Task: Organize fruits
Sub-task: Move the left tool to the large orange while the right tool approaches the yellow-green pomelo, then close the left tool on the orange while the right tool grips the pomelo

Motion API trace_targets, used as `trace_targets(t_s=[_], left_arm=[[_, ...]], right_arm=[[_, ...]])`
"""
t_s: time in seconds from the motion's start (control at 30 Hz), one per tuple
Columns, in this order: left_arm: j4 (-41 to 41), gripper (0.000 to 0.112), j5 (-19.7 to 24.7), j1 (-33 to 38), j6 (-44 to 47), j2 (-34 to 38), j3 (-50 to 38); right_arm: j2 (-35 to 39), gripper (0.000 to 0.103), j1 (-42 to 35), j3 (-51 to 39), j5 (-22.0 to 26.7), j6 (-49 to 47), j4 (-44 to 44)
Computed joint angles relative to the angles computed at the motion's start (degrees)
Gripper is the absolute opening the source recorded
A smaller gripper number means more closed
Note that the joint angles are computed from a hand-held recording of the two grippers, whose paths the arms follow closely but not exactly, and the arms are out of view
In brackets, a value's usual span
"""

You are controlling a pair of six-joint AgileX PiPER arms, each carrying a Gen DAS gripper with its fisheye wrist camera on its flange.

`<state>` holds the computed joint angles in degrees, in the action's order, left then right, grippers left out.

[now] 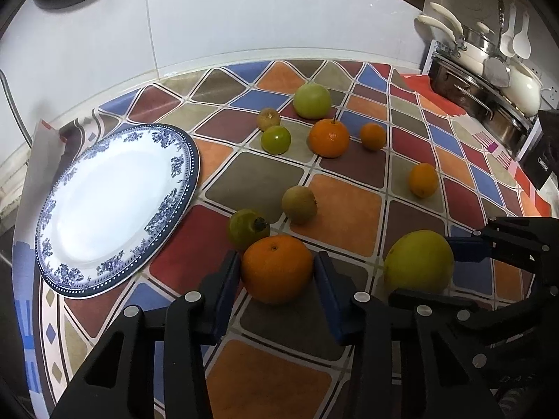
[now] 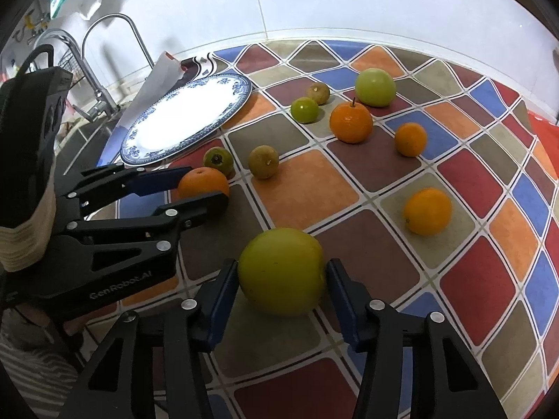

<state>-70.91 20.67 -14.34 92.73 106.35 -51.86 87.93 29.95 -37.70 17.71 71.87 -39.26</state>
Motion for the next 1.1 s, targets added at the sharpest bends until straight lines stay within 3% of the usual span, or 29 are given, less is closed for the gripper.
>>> trace_targets(t_s=[0.27, 0.7, 0.87, 1.0, 1.1], left_arm=[[-1.50, 0.042, 0.15, 0.95, 0.62, -2.63, 2.13], [-5.80, 0.042, 0.52, 5.52, 1.94, -14.50, 9.59], [2.68, 0.042, 1.06, 6.95, -8.55, -19.23, 9.58], [11.40, 0.042, 3.56, 8.24, -16.73, -22.66, 7.88], [15.18, 0.042, 3.28, 8.21, -19.90, -24.69, 6.74]], right_arm=[[-0.43, 0.052, 0.09, 0.50, -0.04, 1.74, -1.47], [-5.36, 0.052, 4.14, 0.26, 4.72, 9.44, -9.45], [-7.64, 0.052, 5.32, -1.60, 6.17, 8.23, -9.72], [-8.21, 0.052, 4.39, -5.93, 7.52, -4.63, -1.28], [-8.86, 0.052, 5.31, -9.63, 10.73, -8.63, -2.39]])
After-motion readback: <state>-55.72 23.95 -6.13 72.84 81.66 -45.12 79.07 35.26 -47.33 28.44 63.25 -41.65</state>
